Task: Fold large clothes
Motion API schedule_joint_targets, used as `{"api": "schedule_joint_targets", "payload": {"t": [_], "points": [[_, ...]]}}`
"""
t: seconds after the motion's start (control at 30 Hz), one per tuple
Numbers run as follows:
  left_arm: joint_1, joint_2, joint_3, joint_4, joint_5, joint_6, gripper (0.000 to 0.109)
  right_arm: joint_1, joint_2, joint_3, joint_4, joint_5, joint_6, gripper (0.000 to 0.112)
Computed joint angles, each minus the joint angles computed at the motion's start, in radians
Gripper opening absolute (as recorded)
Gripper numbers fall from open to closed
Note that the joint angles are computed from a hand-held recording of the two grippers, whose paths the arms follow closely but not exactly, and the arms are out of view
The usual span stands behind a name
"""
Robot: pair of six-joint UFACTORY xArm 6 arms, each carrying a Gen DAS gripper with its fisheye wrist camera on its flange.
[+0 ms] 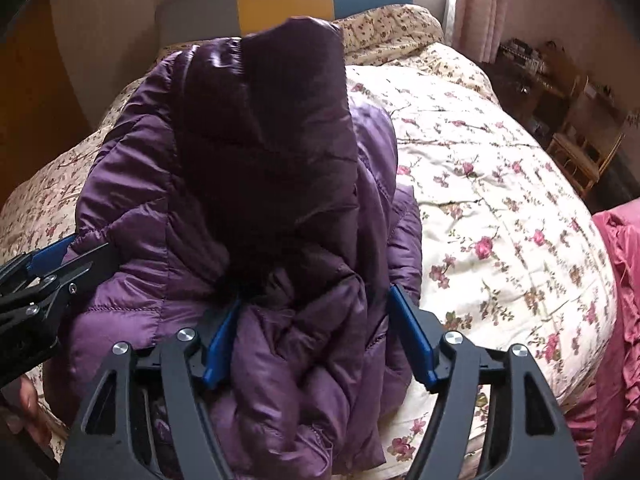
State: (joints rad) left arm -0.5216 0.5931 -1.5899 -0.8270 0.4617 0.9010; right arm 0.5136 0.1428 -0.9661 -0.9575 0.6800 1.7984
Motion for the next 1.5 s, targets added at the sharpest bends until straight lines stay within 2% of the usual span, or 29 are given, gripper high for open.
{"api": "schedule_joint_targets", "payload": {"t": [0.37, 0.63, 0.73, 0.83, 0.9, 0.93, 0.97, 1.07, 1.13, 1.23, 1.33, 1.5], "points": [[-0.005, 0.038, -0.023, -0.013, -0.005, 0.012, 0.071, -0.03, 0.04, 0.01, -0.048, -0.068, 0.038, 0.07], [-0.004, 0.052, -0.024, -0.076, -0.018, 0.08, 0.073, -0.062, 0.068, 0.003, -0.071, -0.117, 0.022, 0.069], [0.029, 0.016, -0.006, -0.217, 0.028, 0.164, 0.073, -0.075, 0.064, 0.015, -0.095, -0.144, 0.046, 0.069], [0.076, 0.004, -0.004, -0.266, 0.063, 0.125, 0.08, -0.093, 0.054, 0.034, -0.125, -0.18, 0.065, 0.069], [0.119, 0.032, -0.045, -0.245, 0.134, 0.059, 0.08, -0.117, 0.036, 0.066, -0.178, -0.233, 0.108, 0.067], [0.137, 0.057, -0.076, -0.234, 0.18, 0.027, 0.081, -0.134, 0.026, 0.083, -0.208, -0.261, 0.128, 0.065], [0.162, 0.096, -0.127, -0.232, 0.267, -0.015, 0.082, -0.151, 0.019, 0.096, -0.247, -0.296, 0.158, 0.064], [0.186, 0.18, -0.232, -0.247, 0.417, -0.079, 0.083, -0.206, 0.006, 0.126, -0.389, -0.404, 0.283, 0.056], [0.192, 0.238, -0.311, -0.262, 0.518, -0.107, 0.083, -0.233, -0.001, 0.134, -0.477, -0.456, 0.362, 0.047], [0.182, 0.231, -0.304, -0.294, 0.521, -0.055, 0.076, -0.249, -0.015, 0.138, -0.552, -0.491, 0.43, 0.034], [0.19, 0.2, -0.275, -0.331, 0.533, 0.005, 0.067, -0.248, -0.027, 0.14, -0.564, -0.496, 0.437, 0.027], [0.234, 0.128, -0.211, -0.371, 0.513, 0.078, 0.067, -0.221, 0.009, 0.068, -0.579, -0.516, 0.399, 0.024]]}}
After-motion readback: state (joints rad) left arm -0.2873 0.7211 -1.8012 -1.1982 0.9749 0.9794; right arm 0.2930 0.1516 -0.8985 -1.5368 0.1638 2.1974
